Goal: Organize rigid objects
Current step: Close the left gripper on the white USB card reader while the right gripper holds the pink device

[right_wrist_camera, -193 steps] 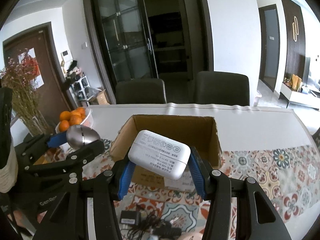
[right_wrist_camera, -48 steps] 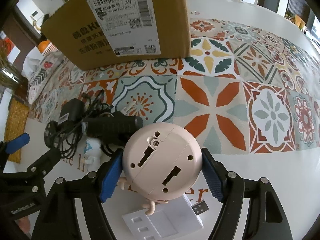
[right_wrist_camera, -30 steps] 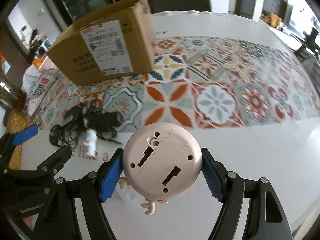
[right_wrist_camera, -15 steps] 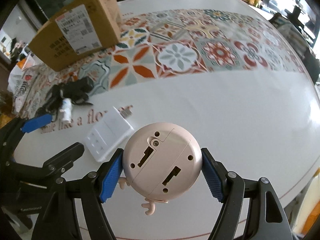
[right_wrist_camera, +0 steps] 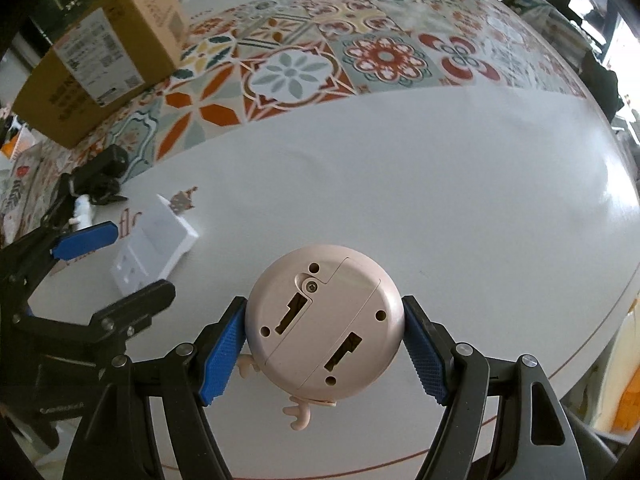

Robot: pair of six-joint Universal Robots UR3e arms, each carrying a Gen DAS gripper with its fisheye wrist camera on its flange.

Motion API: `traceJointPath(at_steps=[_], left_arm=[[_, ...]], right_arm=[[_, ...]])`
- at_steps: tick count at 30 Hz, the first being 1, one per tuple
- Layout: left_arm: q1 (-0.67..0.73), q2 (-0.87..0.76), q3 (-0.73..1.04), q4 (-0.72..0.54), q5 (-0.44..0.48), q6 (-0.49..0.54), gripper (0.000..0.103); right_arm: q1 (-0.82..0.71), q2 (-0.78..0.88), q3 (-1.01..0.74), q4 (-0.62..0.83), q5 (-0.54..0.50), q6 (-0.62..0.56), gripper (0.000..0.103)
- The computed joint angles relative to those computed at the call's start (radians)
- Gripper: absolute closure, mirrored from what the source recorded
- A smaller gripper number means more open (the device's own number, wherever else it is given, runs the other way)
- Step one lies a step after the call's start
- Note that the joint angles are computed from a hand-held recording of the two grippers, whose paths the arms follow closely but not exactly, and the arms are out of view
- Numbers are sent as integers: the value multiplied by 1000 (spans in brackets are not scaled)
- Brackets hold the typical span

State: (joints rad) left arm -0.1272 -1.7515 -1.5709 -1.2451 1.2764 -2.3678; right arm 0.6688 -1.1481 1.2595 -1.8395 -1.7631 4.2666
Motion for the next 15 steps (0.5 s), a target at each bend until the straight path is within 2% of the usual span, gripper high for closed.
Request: traceJointPath(at_steps=[6,8,9,15], left_arm=[[-7,-23,5,18,-4,-7,38],[-9,-24,2,32,-5,-15,46],[-4,-23,2,28,-14,-14,54],[15,-24,7,12,-40,-24,54]], right_arm=[[-9,1,37,-57,30,-13,28],[-11,7,32,-55,30,-16,28],[-12,10,27,-54,31,-17,28],[-15,20,12,-55,29,-30,28]])
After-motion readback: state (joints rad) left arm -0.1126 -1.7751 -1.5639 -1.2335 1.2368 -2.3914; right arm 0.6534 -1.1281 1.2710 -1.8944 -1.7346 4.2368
